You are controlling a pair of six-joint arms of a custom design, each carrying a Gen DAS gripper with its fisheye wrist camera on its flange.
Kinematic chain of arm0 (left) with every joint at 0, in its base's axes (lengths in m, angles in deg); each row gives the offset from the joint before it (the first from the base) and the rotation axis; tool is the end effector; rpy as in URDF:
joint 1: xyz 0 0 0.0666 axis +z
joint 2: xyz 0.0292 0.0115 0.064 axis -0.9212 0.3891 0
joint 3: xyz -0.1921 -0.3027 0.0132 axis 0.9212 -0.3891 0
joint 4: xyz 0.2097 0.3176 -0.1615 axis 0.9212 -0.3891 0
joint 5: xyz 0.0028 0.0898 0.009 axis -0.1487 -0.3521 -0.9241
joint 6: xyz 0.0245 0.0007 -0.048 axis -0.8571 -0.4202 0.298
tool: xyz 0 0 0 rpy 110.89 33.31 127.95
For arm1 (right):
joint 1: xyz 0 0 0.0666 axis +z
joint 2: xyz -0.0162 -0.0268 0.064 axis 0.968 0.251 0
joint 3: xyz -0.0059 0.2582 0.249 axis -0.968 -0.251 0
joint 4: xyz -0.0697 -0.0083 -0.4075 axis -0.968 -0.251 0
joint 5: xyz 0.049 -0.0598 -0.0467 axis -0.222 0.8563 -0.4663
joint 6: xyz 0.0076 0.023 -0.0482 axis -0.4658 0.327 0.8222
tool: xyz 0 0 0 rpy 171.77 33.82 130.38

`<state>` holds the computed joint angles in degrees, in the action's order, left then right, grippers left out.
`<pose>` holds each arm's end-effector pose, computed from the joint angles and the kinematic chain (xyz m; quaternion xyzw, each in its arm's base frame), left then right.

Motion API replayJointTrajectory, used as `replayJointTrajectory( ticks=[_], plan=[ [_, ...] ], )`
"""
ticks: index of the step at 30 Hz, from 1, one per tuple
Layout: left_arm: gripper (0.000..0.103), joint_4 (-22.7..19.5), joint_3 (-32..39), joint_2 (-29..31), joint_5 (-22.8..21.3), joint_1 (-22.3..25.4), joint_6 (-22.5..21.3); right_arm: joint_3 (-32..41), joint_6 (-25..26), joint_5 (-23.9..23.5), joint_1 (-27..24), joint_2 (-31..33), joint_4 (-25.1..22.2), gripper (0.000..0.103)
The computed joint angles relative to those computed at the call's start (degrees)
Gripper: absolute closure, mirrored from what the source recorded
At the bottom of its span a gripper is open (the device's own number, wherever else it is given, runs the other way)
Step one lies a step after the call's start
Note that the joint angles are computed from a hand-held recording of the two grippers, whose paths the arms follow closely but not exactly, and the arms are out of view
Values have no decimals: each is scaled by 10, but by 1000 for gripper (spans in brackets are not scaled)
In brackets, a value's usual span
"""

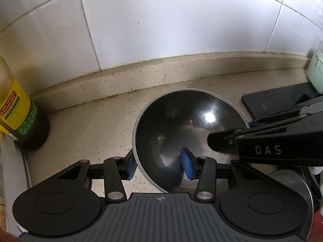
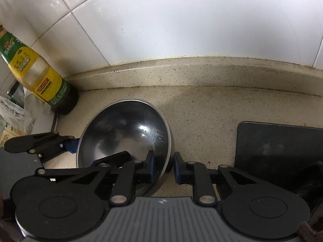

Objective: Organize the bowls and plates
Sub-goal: 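Close both tools on the rim of the second steel bowl, then lift the second steel bowl with both tools and carry it to the red cloth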

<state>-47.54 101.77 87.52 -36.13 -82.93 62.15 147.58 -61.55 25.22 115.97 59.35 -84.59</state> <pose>0.4649 -0.1340 0.3294 0.1977 0.9348 -0.0439 0.2919 0.4366 0.3695 0.3582 -0.0074 0.9621 0.1494 0.2279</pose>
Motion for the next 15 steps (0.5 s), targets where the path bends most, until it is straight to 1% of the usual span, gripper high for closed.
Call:
replayJointTrajectory(
  ticks=[3,6,15],
  plan=[
    [50,-3,0,-1,2,0,1,-6,-5,-5,-1,-4,6,86],
    [50,-5,2,-1,2,2,7,-3,-11,-4,0,-3,1,86],
    [50,-2,12,-11,-5,5,15,9,-9,3,1,-3,12,86]
  ],
)
